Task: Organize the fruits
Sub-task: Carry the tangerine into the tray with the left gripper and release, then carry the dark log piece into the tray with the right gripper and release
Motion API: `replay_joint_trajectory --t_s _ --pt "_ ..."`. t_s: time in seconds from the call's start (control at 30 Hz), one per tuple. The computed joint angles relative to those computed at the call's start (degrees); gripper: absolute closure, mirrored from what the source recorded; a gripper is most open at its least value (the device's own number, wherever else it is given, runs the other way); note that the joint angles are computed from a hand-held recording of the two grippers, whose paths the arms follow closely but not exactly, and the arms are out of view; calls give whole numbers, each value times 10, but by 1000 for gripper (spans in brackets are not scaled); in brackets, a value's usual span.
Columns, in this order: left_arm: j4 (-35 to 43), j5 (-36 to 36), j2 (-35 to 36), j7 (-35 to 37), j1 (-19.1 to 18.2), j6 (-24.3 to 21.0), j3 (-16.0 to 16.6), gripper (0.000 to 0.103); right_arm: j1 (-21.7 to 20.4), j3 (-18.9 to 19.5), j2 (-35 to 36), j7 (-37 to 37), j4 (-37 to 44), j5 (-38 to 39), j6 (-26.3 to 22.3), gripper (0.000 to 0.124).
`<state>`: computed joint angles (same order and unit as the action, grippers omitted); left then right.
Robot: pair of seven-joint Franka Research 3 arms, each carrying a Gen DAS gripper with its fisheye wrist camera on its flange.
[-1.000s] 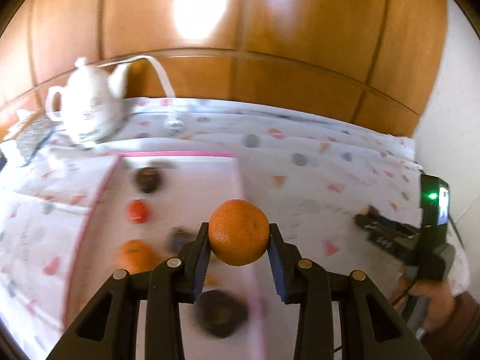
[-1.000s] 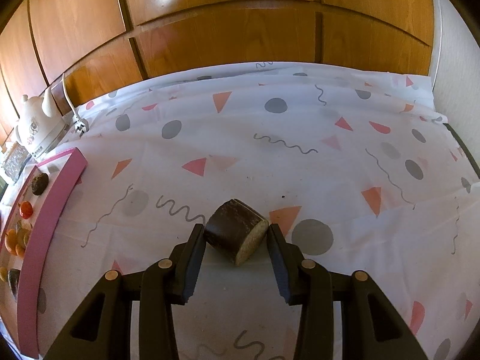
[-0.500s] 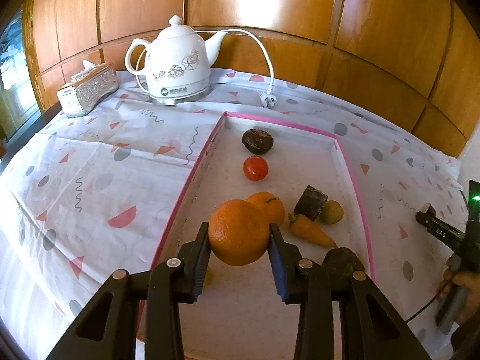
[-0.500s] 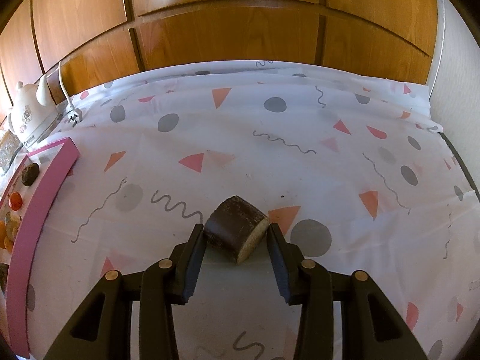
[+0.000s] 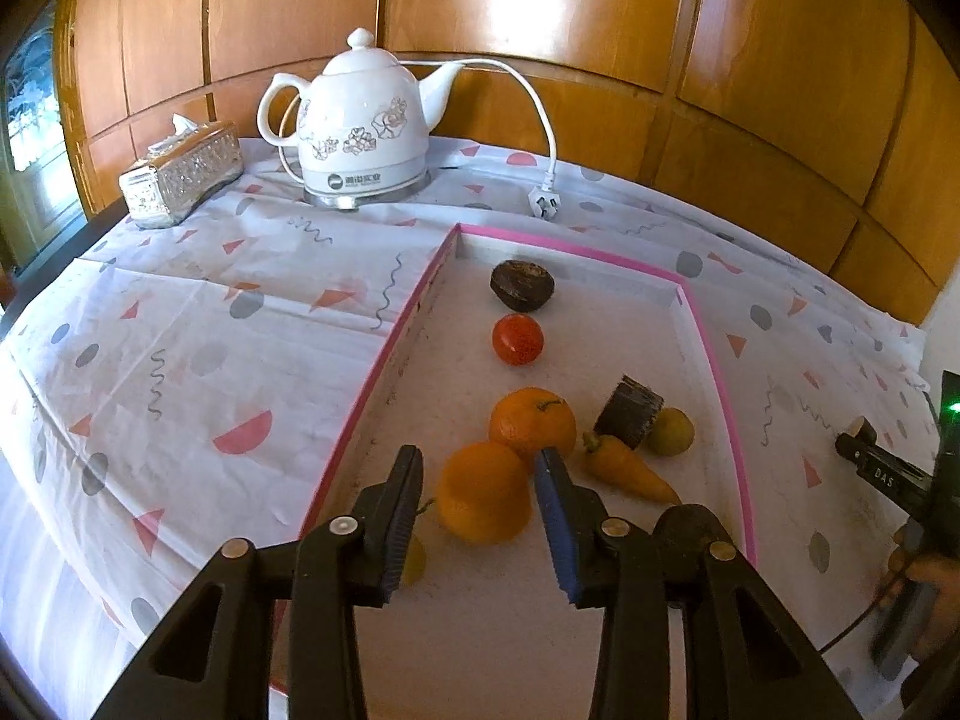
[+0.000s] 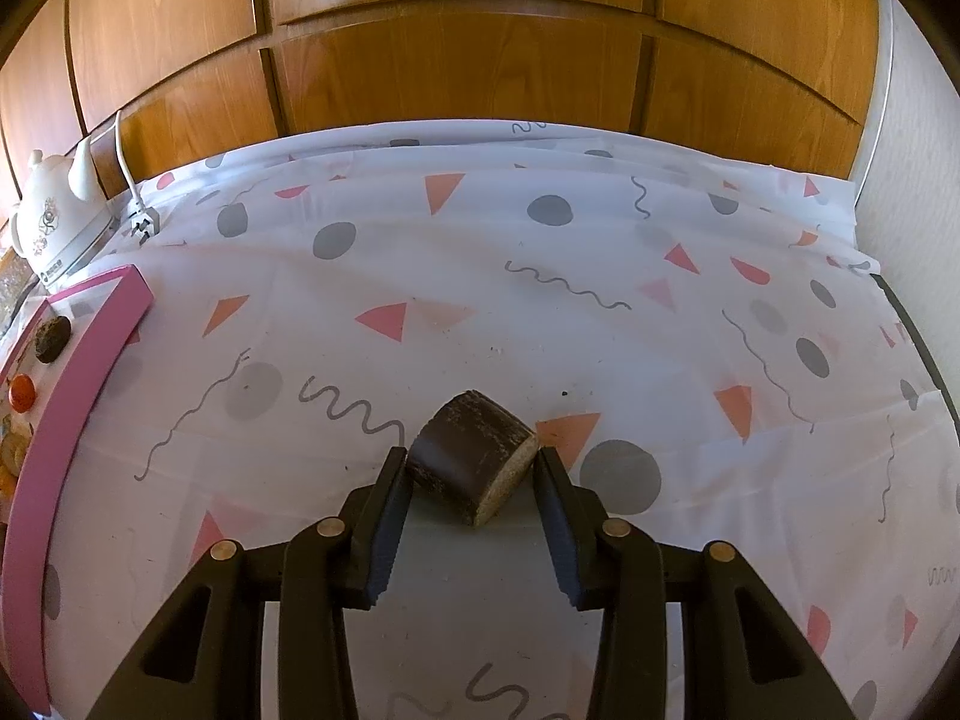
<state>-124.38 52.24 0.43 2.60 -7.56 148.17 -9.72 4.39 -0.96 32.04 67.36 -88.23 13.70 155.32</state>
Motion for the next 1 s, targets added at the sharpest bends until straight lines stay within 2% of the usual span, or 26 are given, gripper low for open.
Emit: replay_joint_trajectory --t_s 0.43,0.53,0.67,0.8,1.0 --pt "-5 9 -11 -7 -1 -11 -3 55 4 -4 -2 3 3 -3 -9 82" --pt "-7 14 -16 -11 0 -12 -4 54 -11 21 -11 -16 5 25 -26 82" --pt "-13 22 -25 -18 3 -12 -6 52 -26 77 -37 -102 -1 93 -39 82" --pt "-22 31 -37 -29 6 -15 -9 48 -11 102 -49 -180 7 142 -64 82" --pt "-39 33 -55 -43 13 -22 -13 36 48 90 -31 -211 41 133 -91 82"
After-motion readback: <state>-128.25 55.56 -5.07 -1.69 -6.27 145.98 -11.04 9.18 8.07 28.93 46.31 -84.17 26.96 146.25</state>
